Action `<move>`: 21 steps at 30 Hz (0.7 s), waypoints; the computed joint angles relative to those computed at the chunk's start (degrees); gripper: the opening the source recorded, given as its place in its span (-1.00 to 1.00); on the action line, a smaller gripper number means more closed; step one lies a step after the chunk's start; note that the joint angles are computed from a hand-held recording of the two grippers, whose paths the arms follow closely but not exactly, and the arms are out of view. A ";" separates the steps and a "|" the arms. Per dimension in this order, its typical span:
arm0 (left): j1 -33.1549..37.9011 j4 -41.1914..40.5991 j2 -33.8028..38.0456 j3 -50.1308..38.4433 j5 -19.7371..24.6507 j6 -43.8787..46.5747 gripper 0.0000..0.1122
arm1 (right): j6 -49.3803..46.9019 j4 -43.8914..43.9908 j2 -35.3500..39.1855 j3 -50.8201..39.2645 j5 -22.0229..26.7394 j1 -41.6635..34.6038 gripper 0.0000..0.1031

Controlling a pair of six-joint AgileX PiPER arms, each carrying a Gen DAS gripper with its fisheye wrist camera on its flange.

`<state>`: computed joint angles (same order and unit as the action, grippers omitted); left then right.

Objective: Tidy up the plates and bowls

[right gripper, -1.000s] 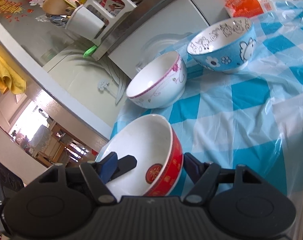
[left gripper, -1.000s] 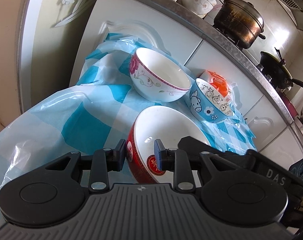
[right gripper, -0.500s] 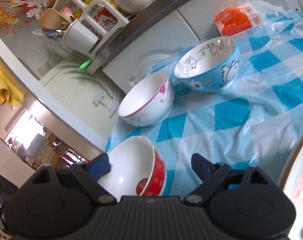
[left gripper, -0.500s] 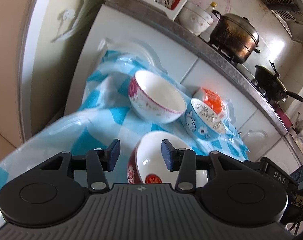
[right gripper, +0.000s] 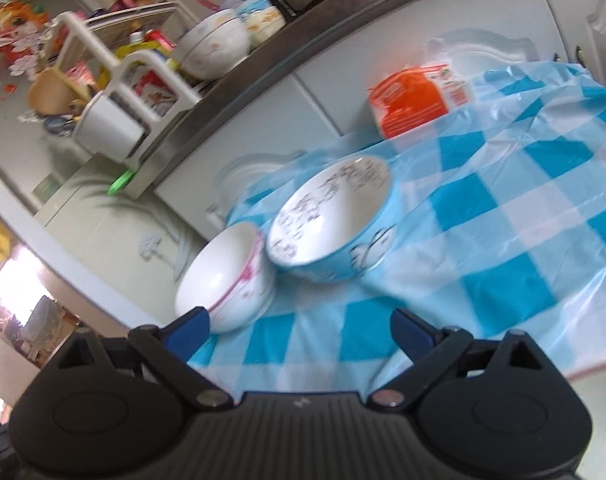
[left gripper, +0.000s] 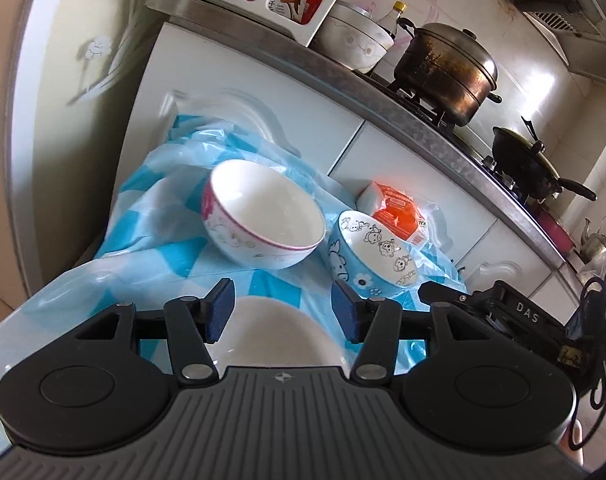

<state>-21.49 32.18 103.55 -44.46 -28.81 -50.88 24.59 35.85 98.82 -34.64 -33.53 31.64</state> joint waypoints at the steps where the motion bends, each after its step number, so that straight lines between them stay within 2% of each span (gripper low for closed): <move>1: -0.14 -1.13 0.28 -0.61 0.25 0.85 0.14 | -0.44 -0.35 -0.34 0.05 0.63 -0.96 0.87; 5: -0.28 -8.74 2.21 -3.88 2.65 6.57 0.22 | 5.93 -10.25 -0.77 0.28 0.77 -4.75 0.87; 7: 0.31 -9.11 2.81 -5.35 4.17 5.61 0.21 | 3.33 -10.34 -0.91 -1.17 2.69 -5.19 0.87; 10: 1.84 0.24 3.14 -7.56 5.08 -4.24 0.21 | 4.70 -13.03 -0.02 -2.65 4.49 -7.19 0.85; 14: -0.20 1.15 2.69 -9.63 7.92 -4.08 0.21 | 3.67 -14.03 2.08 -4.98 6.78 -11.00 0.69; 17: -1.77 9.25 3.78 -12.54 9.13 -12.05 0.19 | 9.35 -21.46 3.75 -6.12 7.35 -14.95 0.65; 19: -4.03 10.17 4.74 -14.58 11.47 -12.57 0.16 | 12.35 -26.04 5.06 -7.49 8.59 -17.17 0.64; 21: -5.70 17.94 6.52 -17.99 13.87 -20.39 0.08 | 15.53 -30.27 6.38 -8.42 8.72 -18.87 0.62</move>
<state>-27.19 50.12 110.08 -62.45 -14.94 -71.28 40.12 5.58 105.20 -43.06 -24.81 12.77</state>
